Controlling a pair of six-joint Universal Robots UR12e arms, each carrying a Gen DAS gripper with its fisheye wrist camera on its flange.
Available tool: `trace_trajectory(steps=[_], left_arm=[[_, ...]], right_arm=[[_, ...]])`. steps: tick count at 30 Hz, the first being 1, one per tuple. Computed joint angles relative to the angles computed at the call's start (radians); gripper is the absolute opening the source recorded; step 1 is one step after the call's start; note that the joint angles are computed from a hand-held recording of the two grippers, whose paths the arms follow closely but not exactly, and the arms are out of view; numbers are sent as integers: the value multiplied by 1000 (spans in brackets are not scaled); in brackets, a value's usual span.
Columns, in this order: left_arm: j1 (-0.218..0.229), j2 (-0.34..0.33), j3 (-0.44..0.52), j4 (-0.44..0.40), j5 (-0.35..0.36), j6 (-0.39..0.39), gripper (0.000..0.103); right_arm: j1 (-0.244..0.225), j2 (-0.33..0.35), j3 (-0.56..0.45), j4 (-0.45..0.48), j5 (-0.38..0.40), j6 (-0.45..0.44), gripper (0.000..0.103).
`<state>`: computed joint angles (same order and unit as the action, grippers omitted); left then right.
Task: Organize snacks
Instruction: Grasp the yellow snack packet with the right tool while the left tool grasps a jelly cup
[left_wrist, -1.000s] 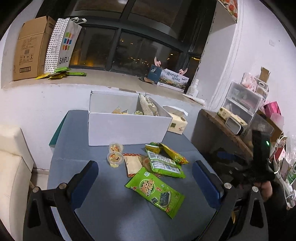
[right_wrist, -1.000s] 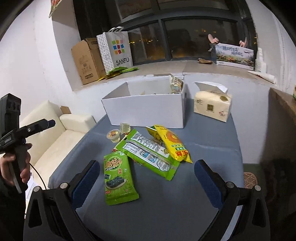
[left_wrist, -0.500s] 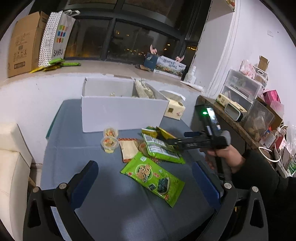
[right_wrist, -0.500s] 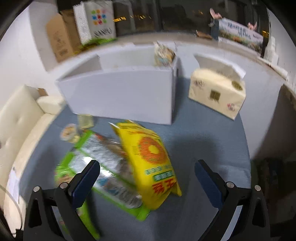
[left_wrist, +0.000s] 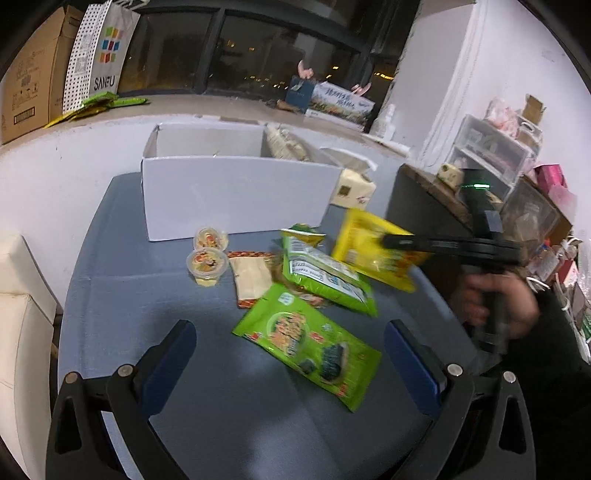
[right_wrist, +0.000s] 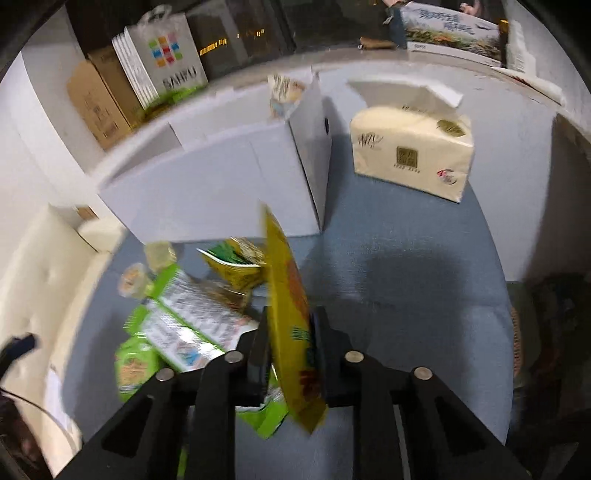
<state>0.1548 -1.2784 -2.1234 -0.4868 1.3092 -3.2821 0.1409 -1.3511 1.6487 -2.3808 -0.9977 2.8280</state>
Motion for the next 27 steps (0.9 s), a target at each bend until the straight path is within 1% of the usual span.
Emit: trace_trajectory(steps=[2, 4, 6, 7, 8, 10, 12, 15, 17, 18, 19, 20, 21, 22, 23, 24, 25, 27], left_arm=[[-1, -24, 14, -10, 32, 10, 103], [7, -54, 30, -22, 56, 7, 103], [23, -72, 37, -19, 42, -4, 103], [30, -80, 41, -19, 34, -3, 103], [33, -86, 46, -19, 39, 3, 103], [34, -106, 57, -4, 63, 30, 103], [34, -127, 74, -15, 95, 54, 103], [46, -166, 103, -40, 93, 60, 103], [44, -196, 124, -56, 116, 69, 103], [41, -212, 136, -69, 131, 76, 102], [39, -223, 142, -75, 136, 84, 102], [37, -233, 148, -81, 133, 94, 101], [34, -242, 153, -89, 135, 102, 93], [29, -248, 156, -96, 145, 109, 84], [24, -256, 163, -113, 152, 123, 63], [23, -260, 168, -129, 146, 131, 50], [20, -262, 167, -128, 152, 135, 50], [15, -256, 155, -101, 164, 147, 50]], right_arm=[[-14, -23, 19, -8, 30, 7, 5], [-24, -51, 45, -23, 53, 7, 3], [-15, -71, 68, -48, 8, -31, 3], [-10, -74, 72, -40, -18, -43, 2], [-7, -72, 72, -35, -19, -34, 2], [-17, -75, 83, -6, 10, -36, 1], [-18, -91, 107, -25, -7, -31, 0], [-33, -121, 143, -71, 23, -12, 0], [-47, -147, 168, -109, 49, 0, 0], [-57, -160, 175, -111, 71, 3, 0], [-61, -164, 174, -105, 81, -1, 0], [-66, -176, 182, -121, 84, 4, 0], [-67, -182, 182, -113, 88, -7, 0], [-70, -193, 189, -131, 85, -5, 0], [-71, -198, 189, -127, 86, -7, 0], [-73, -203, 187, -112, 93, -12, 0], [-76, -207, 191, -123, 99, -1, 0], [-79, -213, 190, -100, 111, -13, 0]])
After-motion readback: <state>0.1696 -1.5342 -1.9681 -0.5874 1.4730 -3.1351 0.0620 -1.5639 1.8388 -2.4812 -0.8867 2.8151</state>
